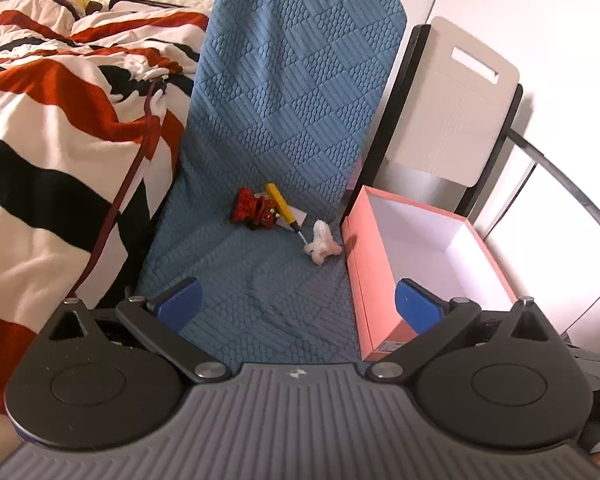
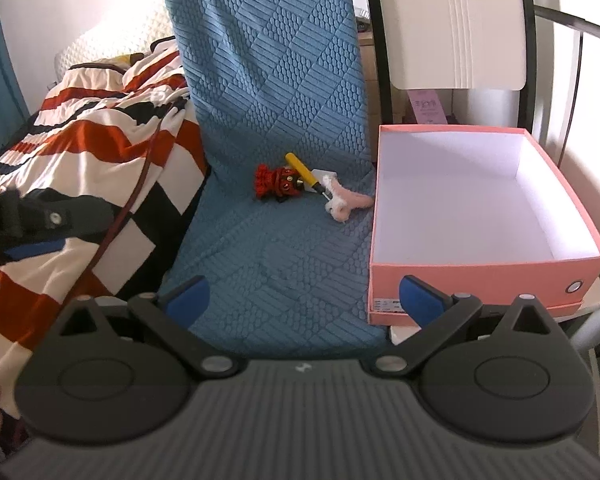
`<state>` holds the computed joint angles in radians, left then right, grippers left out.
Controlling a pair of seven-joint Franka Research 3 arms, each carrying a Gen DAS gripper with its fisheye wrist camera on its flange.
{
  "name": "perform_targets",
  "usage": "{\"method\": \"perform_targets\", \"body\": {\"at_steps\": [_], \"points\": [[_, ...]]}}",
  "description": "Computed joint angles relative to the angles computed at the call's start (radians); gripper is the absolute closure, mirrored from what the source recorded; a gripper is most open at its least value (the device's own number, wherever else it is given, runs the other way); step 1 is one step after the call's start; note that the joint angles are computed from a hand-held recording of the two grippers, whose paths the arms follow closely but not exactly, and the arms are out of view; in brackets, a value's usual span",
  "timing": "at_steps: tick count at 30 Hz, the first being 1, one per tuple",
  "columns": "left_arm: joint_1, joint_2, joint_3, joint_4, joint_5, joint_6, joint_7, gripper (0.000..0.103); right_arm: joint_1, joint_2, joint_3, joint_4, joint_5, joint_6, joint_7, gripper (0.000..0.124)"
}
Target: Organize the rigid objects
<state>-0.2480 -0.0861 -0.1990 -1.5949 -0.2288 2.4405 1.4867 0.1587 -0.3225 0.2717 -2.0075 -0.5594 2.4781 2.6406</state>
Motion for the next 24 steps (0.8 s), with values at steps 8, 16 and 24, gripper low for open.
{"method": "perform_targets", "body": {"at_steps": [8,16,24], "points": [[0.002,0.013,-0.003,0.01,0.008,-0.002,0.006,0.0,0.001,0.016,0.006,0.018,-0.03,0.008,0.023,0.021],[0.007,0.03,-0.009,0.03,0.04,-0.02,-0.017,0.0,0.019,0.026,-0.007,0.031,-0.015,-0.021,0.019,0.021],[0.014,0.025,-0.008,0.019,0.081,0.002,-0.023,0.0,0.03,0.033,-0.001,0.046,-0.033,-0.057,0.033,0.021]]}}
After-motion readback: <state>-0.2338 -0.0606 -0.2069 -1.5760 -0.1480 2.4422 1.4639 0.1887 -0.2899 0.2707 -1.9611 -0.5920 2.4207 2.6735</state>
